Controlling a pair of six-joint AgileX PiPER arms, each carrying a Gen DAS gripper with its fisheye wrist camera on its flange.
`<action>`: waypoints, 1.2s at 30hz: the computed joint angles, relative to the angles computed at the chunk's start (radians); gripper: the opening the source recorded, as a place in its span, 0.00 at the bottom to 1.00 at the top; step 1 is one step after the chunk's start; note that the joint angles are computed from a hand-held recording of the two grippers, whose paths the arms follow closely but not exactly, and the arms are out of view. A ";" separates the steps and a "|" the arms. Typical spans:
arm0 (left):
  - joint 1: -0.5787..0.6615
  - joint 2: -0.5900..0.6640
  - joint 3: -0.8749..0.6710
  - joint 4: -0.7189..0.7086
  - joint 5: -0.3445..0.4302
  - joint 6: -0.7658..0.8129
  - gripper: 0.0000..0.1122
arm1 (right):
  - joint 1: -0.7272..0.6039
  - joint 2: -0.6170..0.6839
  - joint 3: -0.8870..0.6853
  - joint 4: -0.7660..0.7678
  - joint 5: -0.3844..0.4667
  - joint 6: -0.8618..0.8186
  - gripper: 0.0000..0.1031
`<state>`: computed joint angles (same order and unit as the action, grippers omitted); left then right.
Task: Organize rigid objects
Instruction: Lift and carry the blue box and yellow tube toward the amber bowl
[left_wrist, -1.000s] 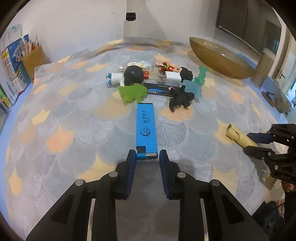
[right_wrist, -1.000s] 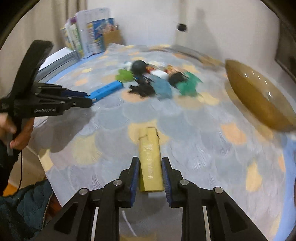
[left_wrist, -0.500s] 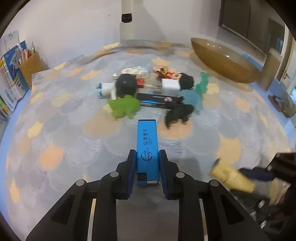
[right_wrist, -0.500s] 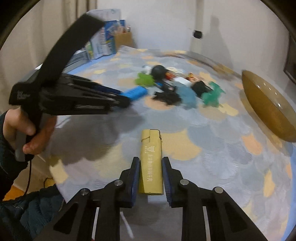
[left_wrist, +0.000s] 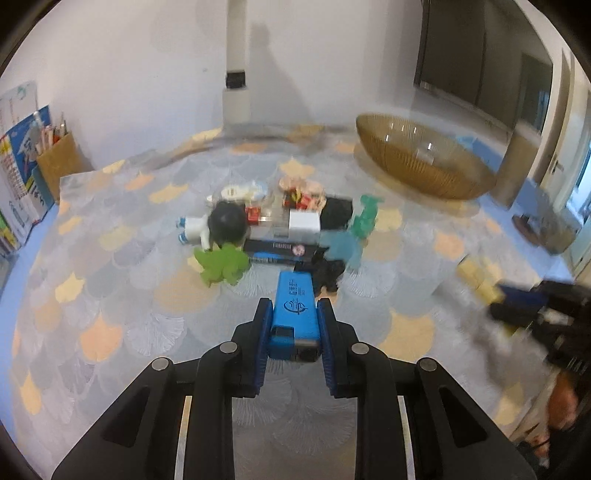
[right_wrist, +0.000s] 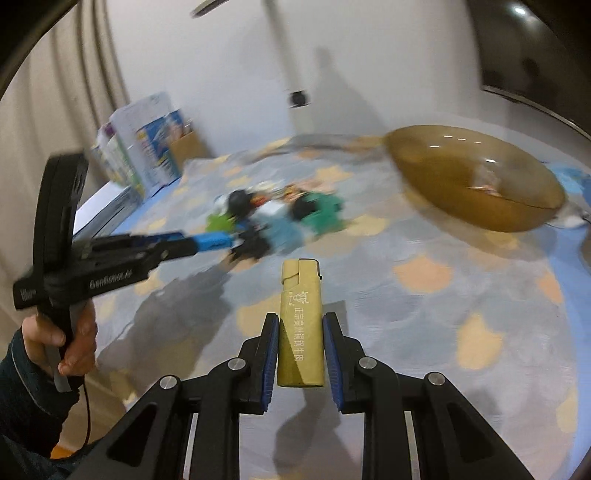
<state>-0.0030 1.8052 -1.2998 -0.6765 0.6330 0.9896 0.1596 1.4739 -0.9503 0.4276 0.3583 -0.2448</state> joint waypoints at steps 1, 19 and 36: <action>-0.001 0.014 -0.010 0.021 0.004 -0.019 0.19 | -0.018 -0.003 0.004 -0.006 0.004 0.004 0.23; -0.010 -0.128 0.073 -0.226 -0.027 0.162 0.09 | -0.137 -0.086 0.033 0.165 0.010 -0.139 0.23; -0.077 0.036 -0.059 0.255 0.155 -0.322 0.53 | -0.329 0.015 -0.020 0.367 0.149 -0.322 0.22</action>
